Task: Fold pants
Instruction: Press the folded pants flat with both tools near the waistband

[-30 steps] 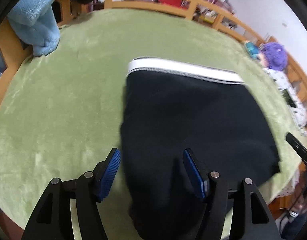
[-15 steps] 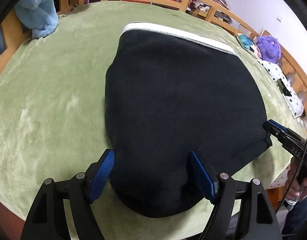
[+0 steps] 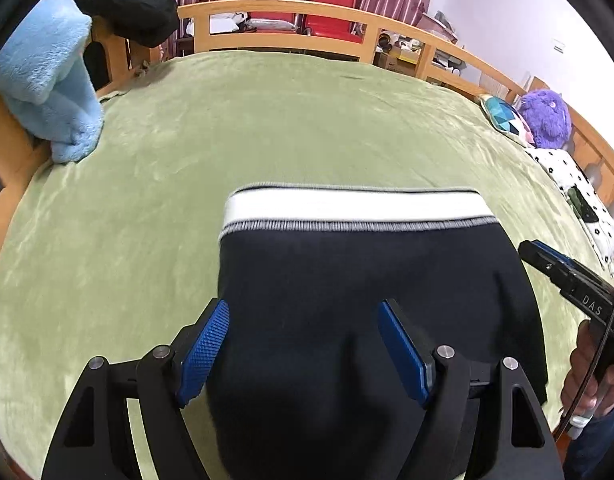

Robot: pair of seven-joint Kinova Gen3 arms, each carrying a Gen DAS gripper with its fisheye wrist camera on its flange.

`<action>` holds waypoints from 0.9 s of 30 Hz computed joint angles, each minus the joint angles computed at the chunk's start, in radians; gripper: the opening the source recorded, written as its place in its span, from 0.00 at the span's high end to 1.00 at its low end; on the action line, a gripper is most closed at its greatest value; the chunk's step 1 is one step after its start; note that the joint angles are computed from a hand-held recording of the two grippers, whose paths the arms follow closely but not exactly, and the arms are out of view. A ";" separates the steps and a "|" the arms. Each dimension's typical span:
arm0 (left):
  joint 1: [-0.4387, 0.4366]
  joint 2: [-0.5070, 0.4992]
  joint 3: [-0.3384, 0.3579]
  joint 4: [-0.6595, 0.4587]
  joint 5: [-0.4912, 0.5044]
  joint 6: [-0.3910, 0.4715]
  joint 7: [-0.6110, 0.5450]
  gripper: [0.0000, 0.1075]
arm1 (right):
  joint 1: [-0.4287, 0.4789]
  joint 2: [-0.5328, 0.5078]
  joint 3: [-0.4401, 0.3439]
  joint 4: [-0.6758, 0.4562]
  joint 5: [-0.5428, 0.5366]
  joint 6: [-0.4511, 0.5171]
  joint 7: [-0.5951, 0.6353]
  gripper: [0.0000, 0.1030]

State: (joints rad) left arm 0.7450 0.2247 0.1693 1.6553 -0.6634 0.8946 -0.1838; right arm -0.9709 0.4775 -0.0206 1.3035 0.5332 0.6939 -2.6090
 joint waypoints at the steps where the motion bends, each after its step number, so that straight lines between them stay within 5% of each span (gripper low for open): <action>1: -0.013 0.010 -0.003 -0.004 0.007 -0.011 -0.013 0.30 | 0.009 0.017 -0.005 -0.021 -0.007 0.001 0.013 0.54; 11: -0.038 0.120 -0.067 -0.054 0.079 -0.039 -0.109 0.24 | -0.041 0.167 0.060 -0.172 0.013 0.130 0.047 0.53; 27: -0.026 0.124 -0.087 -0.062 0.094 -0.033 -0.110 0.22 | -0.028 0.157 0.059 -0.141 0.006 0.096 0.030 0.53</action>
State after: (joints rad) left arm 0.7187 0.3490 0.0822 1.5932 -0.5698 0.8619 -0.2943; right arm -0.9987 0.6340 0.0387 1.1624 0.5394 0.7903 -2.5792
